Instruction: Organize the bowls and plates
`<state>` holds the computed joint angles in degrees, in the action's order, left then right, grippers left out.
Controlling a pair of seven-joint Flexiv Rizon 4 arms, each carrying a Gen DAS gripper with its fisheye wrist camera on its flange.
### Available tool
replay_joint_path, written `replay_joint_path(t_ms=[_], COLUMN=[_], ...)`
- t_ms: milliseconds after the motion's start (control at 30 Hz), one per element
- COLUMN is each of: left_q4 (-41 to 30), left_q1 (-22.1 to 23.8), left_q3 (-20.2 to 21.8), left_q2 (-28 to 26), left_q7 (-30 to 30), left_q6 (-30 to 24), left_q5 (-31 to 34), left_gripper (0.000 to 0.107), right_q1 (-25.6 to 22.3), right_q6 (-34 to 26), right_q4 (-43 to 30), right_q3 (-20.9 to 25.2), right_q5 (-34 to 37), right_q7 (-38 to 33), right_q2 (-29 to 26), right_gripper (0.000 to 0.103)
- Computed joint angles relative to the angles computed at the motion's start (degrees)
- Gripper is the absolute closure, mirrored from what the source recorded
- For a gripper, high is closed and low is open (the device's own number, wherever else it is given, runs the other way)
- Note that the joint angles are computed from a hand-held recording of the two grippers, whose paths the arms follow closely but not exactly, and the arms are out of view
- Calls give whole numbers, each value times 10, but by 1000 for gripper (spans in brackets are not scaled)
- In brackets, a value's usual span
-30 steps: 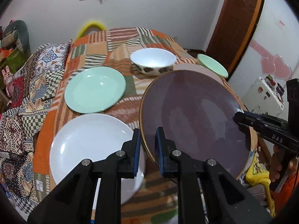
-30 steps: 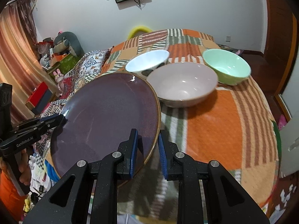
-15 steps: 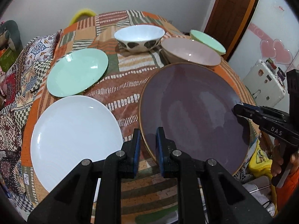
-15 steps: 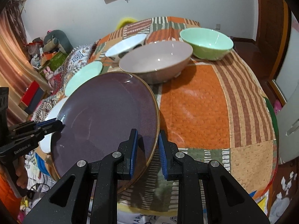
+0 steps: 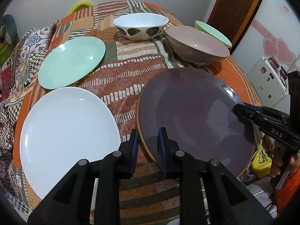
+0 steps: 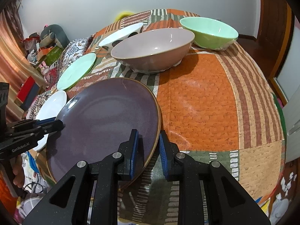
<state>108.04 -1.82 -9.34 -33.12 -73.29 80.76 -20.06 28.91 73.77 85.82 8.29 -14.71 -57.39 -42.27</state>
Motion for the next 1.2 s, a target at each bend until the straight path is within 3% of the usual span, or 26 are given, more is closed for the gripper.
replay_joint_path(t_ms=[300,467,700,833,900,1000,1067,1200], left_q4=[3,27,84,95,99,101,112,131], left_q1=[0,3,56,39,33,-10,5,14], left_q3=[5,9,-41,1,21,96,97,122], left_q2=[7,33,89,111,118,127,135,142], left_q7=[-4,-5,5,-26,-37,-66,-76,-98], left_q6=[-6,25,108,141,152,159,163,164], left_q5=[-2,2,-18,-4,10,33,37,45], left_gripper=[85,84,80,69,69,68,63,62], right_q1=[-3,22,41,47,45,42,48,50], right_q6=[-36,-4,41,64,69,64,66,46], right_q4=[-10,23,21,-6,-30,-72,-96,-157], right_q3=[9,-35,-57,-49,-35,-7,-1,37], right_q5=[1,-29,-75,-88,-89,-80,-75,-55], right_q7=[-22,12,36,25,7,-26,-42,-95], right_q2=[9,38,50,38,25,1,-14,-53], right_gripper=[73,56,53,53,53,49,41,40])
